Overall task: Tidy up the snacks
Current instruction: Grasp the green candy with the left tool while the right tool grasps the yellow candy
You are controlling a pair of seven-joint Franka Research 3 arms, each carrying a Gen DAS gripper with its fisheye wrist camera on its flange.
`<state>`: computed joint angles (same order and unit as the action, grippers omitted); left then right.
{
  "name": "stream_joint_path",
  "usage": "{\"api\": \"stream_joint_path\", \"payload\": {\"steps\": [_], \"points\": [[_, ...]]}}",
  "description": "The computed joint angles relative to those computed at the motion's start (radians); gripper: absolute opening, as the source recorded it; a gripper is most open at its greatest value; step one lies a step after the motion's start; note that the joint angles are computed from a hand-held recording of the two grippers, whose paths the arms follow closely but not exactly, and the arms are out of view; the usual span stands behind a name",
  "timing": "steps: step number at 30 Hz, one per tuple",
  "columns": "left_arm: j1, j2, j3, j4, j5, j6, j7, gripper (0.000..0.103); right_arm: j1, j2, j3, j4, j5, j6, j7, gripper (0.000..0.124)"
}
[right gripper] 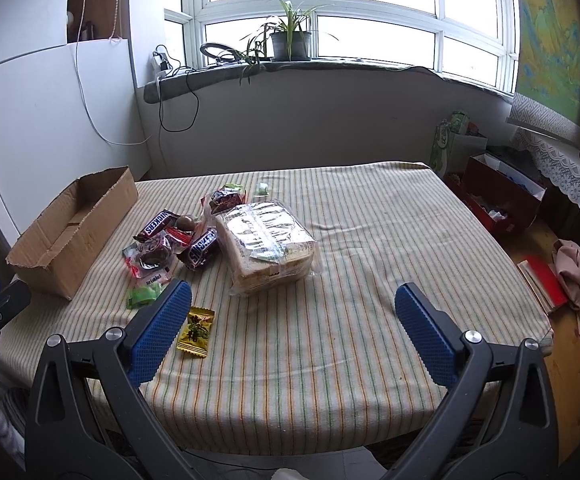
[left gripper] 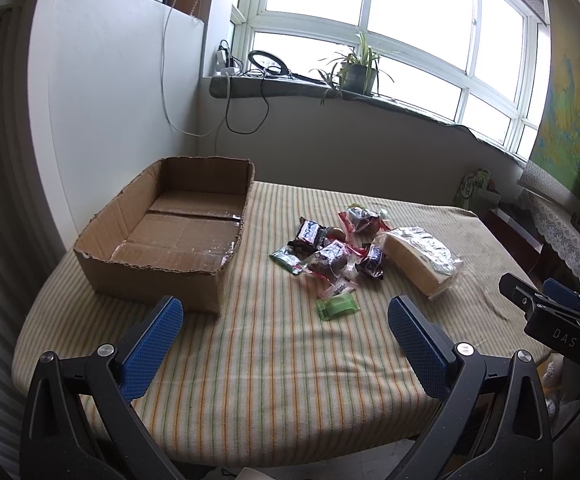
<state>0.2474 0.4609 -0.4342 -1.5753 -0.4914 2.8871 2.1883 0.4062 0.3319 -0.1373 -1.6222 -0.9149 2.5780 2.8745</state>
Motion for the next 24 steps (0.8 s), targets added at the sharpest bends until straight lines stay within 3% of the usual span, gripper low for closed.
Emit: {"api": "stream_joint_path", "payload": {"steps": [10, 15, 19, 21, 24], "points": [[-0.051, 0.073, 0.051, 0.098, 0.084, -0.128, -0.085, 0.101, -0.024, 0.062, 0.003, 0.018, 0.160, 0.065, -0.185, 0.103], [-0.072, 0.116, 0.059, 0.167, 0.106, -0.219, -0.092, 0.085, -0.030, 0.095, 0.009, 0.032, 0.279, 0.120, -0.302, 0.103], [-0.079, 0.160, 0.058, 0.244, 0.097, -0.320, -0.080, 0.074, -0.043, 0.129, 0.030, 0.055, 0.400, 0.152, -0.435, 0.091], [-0.090, 0.192, 0.062, 0.300, 0.098, -0.369, -0.076, 0.062, -0.059, 0.146, 0.052, 0.067, 0.475, 0.165, -0.507, 0.087], [-0.103, 0.243, 0.066, 0.384, 0.097, -0.439, -0.072, 0.057, -0.087, 0.175, 0.092, 0.097, 0.594, 0.158, -0.621, 0.072]]}}
